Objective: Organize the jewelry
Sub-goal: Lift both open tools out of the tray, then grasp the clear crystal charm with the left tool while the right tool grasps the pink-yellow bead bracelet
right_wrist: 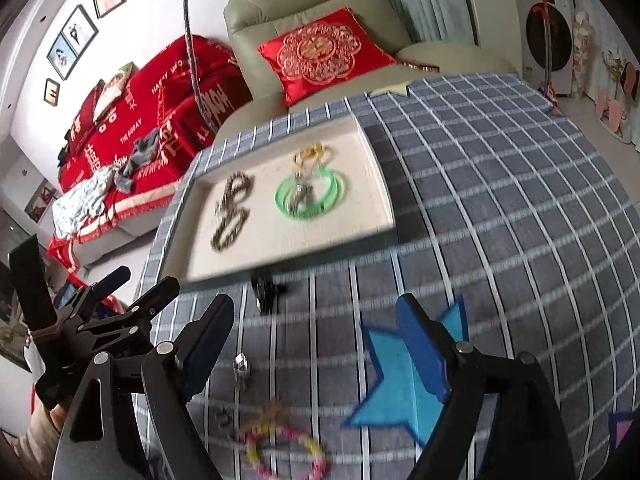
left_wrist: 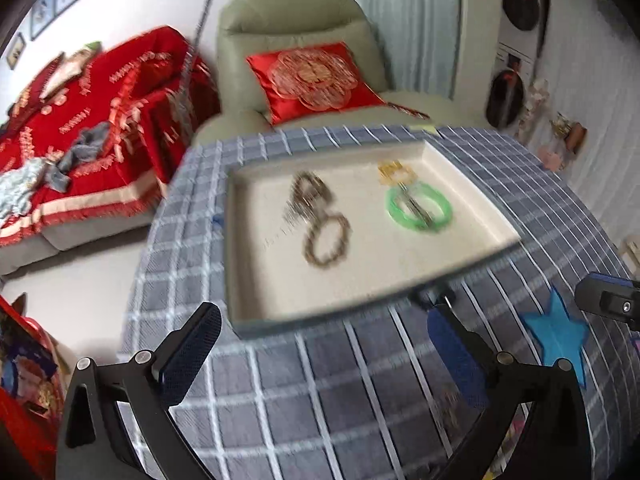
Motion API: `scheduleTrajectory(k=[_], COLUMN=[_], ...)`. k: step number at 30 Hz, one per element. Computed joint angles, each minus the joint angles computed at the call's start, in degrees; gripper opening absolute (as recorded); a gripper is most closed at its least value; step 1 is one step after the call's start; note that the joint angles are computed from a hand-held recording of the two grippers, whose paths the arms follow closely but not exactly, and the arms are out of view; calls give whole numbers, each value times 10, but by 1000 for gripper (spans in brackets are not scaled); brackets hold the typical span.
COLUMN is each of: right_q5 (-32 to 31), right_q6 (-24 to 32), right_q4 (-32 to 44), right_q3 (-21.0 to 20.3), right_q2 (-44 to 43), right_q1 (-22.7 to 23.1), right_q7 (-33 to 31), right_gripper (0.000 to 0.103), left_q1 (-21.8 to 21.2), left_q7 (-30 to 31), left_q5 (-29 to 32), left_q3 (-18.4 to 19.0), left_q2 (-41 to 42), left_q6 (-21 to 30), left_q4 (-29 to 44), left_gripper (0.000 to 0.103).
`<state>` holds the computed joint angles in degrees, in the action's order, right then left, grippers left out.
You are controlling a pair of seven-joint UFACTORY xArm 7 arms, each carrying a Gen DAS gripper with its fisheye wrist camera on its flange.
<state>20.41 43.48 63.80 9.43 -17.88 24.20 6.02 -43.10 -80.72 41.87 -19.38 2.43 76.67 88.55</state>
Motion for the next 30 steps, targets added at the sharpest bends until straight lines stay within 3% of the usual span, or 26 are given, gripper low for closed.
scheduleTrajectory(k=[12, 19, 27, 30], right_q5=[-34, -85, -122, -137], right_q6=[61, 73, 70, 68], right_q4=[-125, -148, -152, -149], right_q3=[13, 42, 60, 68], right_q2=[-116, -138, -135, -127], right_q1=[5, 12, 23, 27], right_q7=[23, 40, 62, 66], right_gripper=[85, 85, 84, 75], left_q1=[-24, -27, -40, -43], left_q7=[-2, -11, -2, 3], left_q5=[-59, -78, -75, -81], left_q3=[-6, 0, 5, 10], left_q2=[17, 24, 45, 54], left_q6=[-31, -50, -37, -26], left_q4=[-15, -21, 0, 7], left_gripper=[103, 103, 103, 103])
